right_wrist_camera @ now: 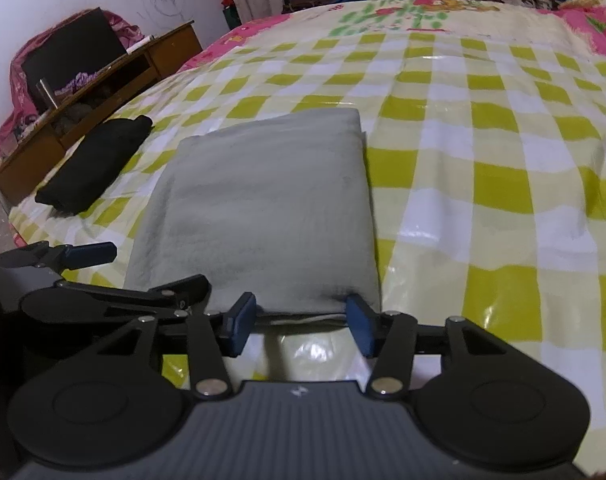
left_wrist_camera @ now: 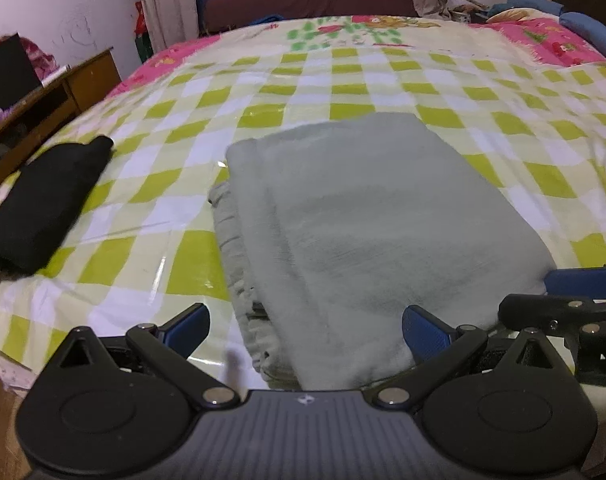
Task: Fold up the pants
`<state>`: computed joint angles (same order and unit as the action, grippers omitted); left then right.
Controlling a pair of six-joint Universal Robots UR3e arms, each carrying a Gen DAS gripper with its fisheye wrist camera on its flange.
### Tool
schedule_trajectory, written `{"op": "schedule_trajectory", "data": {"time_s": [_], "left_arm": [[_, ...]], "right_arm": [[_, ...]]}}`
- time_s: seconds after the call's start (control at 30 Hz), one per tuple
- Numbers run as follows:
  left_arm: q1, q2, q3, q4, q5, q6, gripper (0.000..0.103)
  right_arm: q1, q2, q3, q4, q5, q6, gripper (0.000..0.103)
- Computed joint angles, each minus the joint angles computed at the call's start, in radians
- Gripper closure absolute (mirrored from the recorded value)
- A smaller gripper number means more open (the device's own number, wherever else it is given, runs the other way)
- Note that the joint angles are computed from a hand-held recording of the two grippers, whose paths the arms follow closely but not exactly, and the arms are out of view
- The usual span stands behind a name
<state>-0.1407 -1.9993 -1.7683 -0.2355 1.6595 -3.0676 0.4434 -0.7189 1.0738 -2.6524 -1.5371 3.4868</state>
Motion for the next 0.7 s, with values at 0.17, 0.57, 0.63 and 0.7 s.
{"op": "schedule_trajectory", "data": {"time_s": [0.17, 0.57, 0.63, 0.7], "left_arm": [[0.02, -0.046, 0.04, -0.002, -0.034, 0.007, 0.0], [0.079, -0.171, 0.227, -0.051, -0.154, 0.092, 0.0], [0.082, -0.219, 0.32, -0.094, -0.169, 0.145, 0.0], [0.088, -0.269, 0.414, -0.129, -0.178, 0.186, 0.0]], "right_arm": [[0.002, 0.046, -0.091, 0.057, -0.011, -0.013, 0.046], [0.0, 0.146, -0.32, 0.214, 0.004, -0.015, 0.046], [0.003, 0.183, -0.398, 0.265, -0.002, -0.01, 0.048], [-0.001, 0.218, -0.467, 0.306, 0.004, -0.009, 0.048]]}}
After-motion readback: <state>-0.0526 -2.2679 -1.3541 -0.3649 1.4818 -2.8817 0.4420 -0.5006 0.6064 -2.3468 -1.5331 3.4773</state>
